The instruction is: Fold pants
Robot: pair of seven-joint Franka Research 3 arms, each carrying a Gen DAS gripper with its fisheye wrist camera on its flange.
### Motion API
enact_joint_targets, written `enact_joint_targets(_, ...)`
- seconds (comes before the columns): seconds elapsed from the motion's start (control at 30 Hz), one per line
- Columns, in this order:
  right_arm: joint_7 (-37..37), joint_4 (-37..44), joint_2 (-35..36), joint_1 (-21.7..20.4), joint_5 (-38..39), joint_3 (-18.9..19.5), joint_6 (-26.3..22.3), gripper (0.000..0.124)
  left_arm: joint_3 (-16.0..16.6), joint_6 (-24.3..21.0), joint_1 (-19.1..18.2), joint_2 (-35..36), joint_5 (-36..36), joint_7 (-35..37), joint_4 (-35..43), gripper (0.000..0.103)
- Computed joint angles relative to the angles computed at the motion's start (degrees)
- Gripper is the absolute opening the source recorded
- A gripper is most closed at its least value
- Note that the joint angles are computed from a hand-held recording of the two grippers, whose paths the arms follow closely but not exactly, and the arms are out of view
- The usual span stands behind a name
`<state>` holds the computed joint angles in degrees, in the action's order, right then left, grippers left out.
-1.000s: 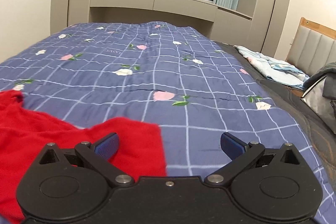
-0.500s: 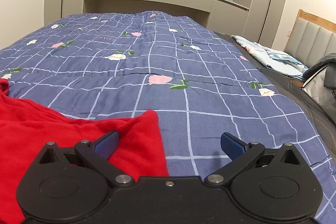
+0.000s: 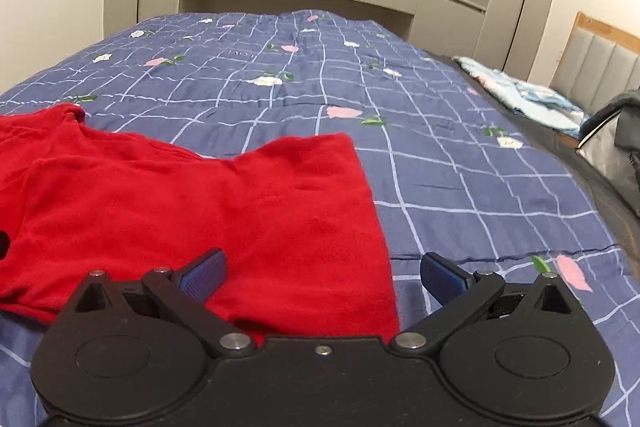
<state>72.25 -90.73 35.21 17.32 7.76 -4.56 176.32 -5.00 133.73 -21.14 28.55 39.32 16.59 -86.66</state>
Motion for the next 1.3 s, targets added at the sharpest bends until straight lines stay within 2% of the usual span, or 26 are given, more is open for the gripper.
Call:
enact_joint_targets(0.07, -0.17, -0.26, -0.58, -0.14, 0.06, 0.18, -0.41, 0.103, 0.12, -0.43, -0.07, -1.64, -0.06, -1.24, -1.49, 0.102)
enact_joint_targets(0.13, 0.57, -3.08, -2.41, 0.79, 0.19, -0.53, 2.09, 0.103, 0.38, -1.03, -0.4, -3.66, 1.27, -3.17, -3.56, 0.102)
enact_joint_targets(0.17, 0.19, -5.12, -3.72, 0.04, 0.87, 0.91, 4.03, 0.103, 0.37, -1.43, -0.38, -4.72, 1.86, -4.07, -4.6, 0.102)
enact_joint_targets(0.23, -3.38, -8.7, -5.96, -5.29, 2.52, 8.6, 7.44, 0.103, 0.3, -1.96, -0.03, -7.45, 3.08, -6.5, -7.37, 0.102)
enact_joint_targets(0.3, -8.52, -11.27, -7.0, -12.24, 2.86, 18.48, 9.55, 0.103, 0.08, -2.47, 0.6, -9.83, 4.44, -9.06, -9.71, 0.102)
enact_joint_targets(0.4, -15.61, -12.56, -5.99, -21.53, 1.71, 31.96, 9.65, 0.103, -0.51, -4.35, 1.79, -13.5, 6.45, -12.67, -13.31, 0.102)
enact_joint_targets(0.43, -17.76, -12.62, -5.33, -23.59, 1.41, 35.32, 9.24, 0.103, -0.74, -5.0, 2.26, -14.92, 7.19, -13.95, -14.86, 0.102)
enact_joint_targets(0.5, -20.93, -12.54, -4.43, -24.75, 1.43, 38.42, 8.73, 0.103, -1.29, -5.9, 3.48, -17.11, 8.25, -16.0, -17.53, 0.102)
enact_joint_targets(0.63, -22.57, -10.77, -4.1, -18.97, 3.45, 34.37, 6.93, 0.103, -2.37, -5.99, 6.35, -21.13, 8.42, -20.08, -23.41, 0.102)
enact_joint_targets(0.73, -22.57, -9.82, -4.13, -13.1, 4.71, 28.56, 5.7, 0.103, -2.93, -4.17, 8.35, -22.91, 8.2, -23.84, -27.16, 0.102)
enact_joint_targets(0.77, -23.21, -9.9, -3.79, -12.67, 5.25, 28.09, 6.1, 0.103, -2.95, -3.27, 8.87, -23.46, 8.91, -26.31, -28.57, 0.102)
enact_joint_targets(0.9, -26.14, -11.52, -2.44, -16.62, 7.08, 33.02, 9.37, 0.103, -3.01, 0.41, 10.68, -24.55, 12.35, -35.84, -32.52, 0.102)
enact_joint_targets(1.03, -26.93, -10.66, -1.51, -18.97, 7.98, 35.51, 7.53, 0.103, -2.69, 6.08, 12.46, -24.71, 16.05, -42.92, -35.18, 0.102)
enact_joint_targets(1.13, -28.39, -9.59, -0.54, -21.15, 10.01, 37.92, 5.7, 0.103, -2.5, 8.4, 13.09, -23.8, 18.43, -45.61, -35.53, 0.102)
enact_joint_targets(1.2, -29.59, -9.65, -0.5, -21.69, 11.63, 38.7, 5.49, 0.103, -2.4, 8.93, 12.89, -23.19, 22.15, -48.27, -35.39, 0.094)
enact_joint_targets(1.27, -30.72, -9.74, -0.61, -21.56, 12.77, 38.69, 5.7, 0.103, -2.38, 10.01, 12.73, -22.35, 24.41, -49.48, -34.6, 0.082)
enact_joint_targets(1.3, -31.18, -9.73, -0.64, -21.32, 13.19, 38.49, 5.89, 0.103, -2.41, 10.11, 12.55, -21.81, 25.07, -49.63, -33.94, 0.082)
